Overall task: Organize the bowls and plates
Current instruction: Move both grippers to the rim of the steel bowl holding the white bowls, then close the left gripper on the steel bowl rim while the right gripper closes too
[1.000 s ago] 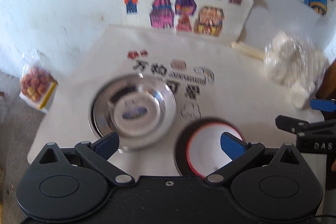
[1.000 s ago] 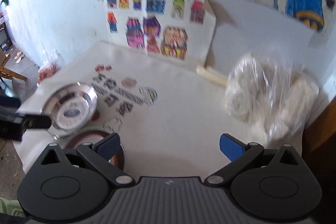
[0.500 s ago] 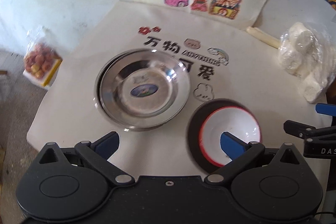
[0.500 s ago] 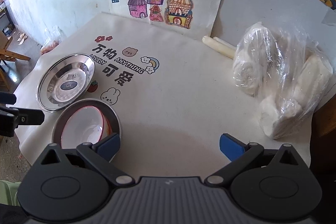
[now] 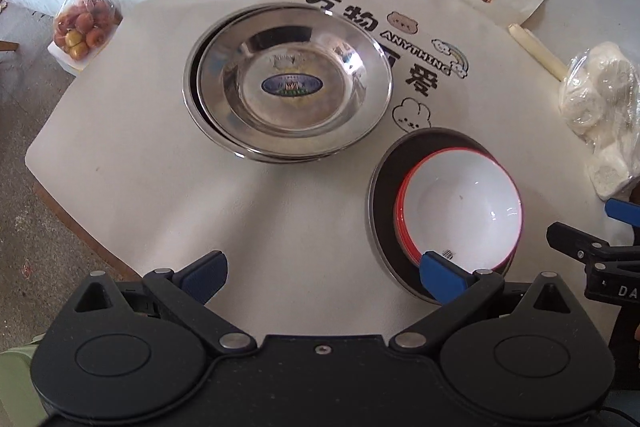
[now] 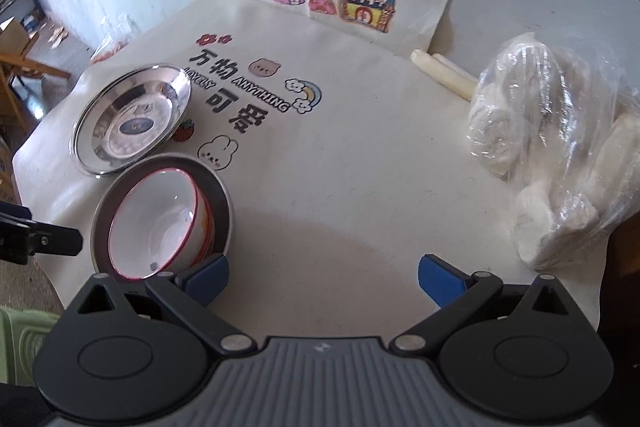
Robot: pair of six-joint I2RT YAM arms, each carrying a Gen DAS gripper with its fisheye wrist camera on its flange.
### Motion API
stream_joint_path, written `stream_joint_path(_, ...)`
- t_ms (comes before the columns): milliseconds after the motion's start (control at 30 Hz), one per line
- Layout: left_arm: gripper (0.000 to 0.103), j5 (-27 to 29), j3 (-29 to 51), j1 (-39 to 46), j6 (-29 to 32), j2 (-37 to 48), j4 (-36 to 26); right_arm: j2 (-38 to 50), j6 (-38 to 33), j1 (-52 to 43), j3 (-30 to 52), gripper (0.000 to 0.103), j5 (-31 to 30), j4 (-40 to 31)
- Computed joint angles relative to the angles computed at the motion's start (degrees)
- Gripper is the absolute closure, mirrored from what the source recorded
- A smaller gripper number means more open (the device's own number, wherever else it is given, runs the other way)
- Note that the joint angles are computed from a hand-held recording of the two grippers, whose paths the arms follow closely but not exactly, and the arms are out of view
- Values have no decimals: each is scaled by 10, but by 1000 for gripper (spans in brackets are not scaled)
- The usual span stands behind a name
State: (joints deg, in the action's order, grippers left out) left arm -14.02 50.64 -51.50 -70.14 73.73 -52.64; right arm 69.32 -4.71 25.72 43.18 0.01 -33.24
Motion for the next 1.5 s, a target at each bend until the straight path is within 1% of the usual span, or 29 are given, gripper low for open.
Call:
stream_joint_path(200,1,1,7,8,7,28,-2,22,-14,5,3,0,-12,10)
stream_joint_path(400,2,5,15,26,31,53,0,43,-13,11,4,0,-17,22)
stream_joint_path(567,6,8,19,31,47,69,7,63,-3,15,8,0,-18,33)
stream_joint_path(1000,22,11,30,30,67,81,14,88,11,47,10,0,16,49)
stream_joint_path(1167,30,13,30,29,65,78,19,83,15,46,-1,2,14,63)
stream_joint_path(1267,36,15,26,27,62,73,25,81,17,48,-8,6,13,73)
stream_joint_path(1333,46,19,23,28,63,68,33,80,18,50,-10,8,13,78)
stream_joint_path(1367,49,22,21,28,64,66,38,79,19,50,-12,9,12,80)
stream_joint_path(1433,62,27,19,28,66,63,50,79,18,49,-13,12,6,81)
stream_joint_path(1500,69,29,20,27,67,64,56,76,14,45,-17,17,-5,86)
